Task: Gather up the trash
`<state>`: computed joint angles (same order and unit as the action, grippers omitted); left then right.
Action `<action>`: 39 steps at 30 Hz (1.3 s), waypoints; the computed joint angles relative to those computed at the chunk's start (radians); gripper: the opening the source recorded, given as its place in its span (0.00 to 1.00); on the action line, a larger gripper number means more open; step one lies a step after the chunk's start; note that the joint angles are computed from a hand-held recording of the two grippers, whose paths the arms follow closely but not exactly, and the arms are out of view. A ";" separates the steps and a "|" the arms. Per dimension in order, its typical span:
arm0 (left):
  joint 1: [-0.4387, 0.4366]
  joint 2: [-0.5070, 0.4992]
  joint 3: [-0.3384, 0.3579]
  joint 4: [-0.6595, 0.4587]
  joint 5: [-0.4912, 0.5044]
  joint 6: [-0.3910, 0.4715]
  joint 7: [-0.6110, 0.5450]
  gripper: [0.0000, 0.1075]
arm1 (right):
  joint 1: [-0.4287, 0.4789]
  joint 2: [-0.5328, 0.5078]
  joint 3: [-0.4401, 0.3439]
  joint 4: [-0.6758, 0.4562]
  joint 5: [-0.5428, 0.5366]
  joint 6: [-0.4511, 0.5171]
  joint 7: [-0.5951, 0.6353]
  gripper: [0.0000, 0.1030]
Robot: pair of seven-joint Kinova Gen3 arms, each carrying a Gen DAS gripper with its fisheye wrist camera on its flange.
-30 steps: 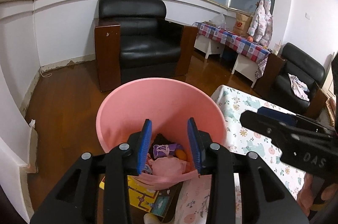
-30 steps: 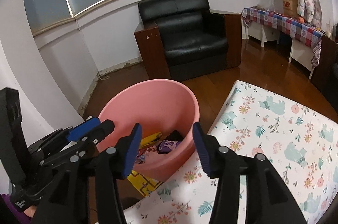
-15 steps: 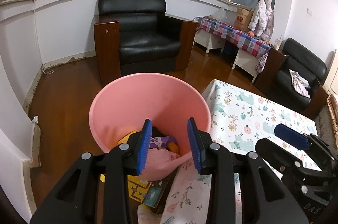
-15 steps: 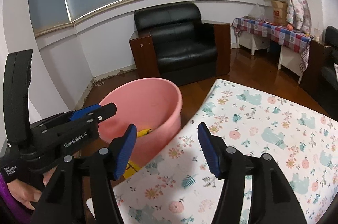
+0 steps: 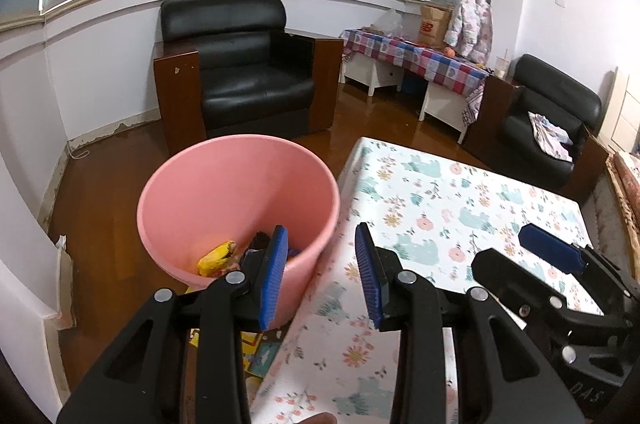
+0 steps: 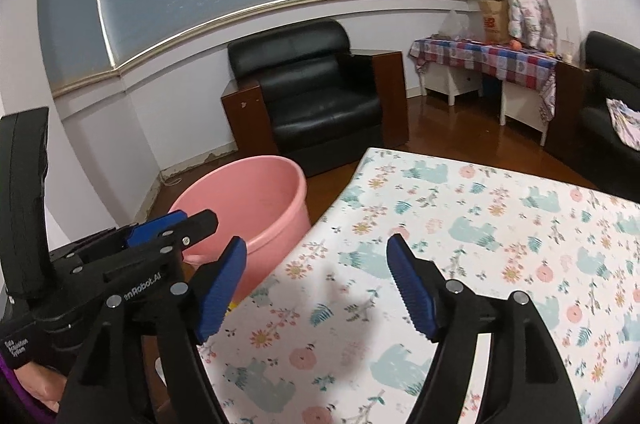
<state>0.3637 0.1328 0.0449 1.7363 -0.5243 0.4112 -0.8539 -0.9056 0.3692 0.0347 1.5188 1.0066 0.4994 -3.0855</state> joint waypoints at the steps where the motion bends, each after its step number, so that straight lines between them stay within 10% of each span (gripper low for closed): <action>1: 0.006 0.000 0.000 0.000 -0.007 0.002 0.007 0.33 | -0.004 -0.006 0.005 0.010 0.006 0.002 -0.014 0.70; 25: 0.041 -0.065 0.057 0.067 -0.206 0.003 0.195 0.33 | 0.027 -0.071 -0.102 0.114 0.201 0.080 -0.244 0.72; 39: -0.007 -0.102 0.094 0.117 -0.160 -0.037 0.167 0.33 | -0.001 -0.080 -0.150 0.131 0.268 0.207 -0.323 0.72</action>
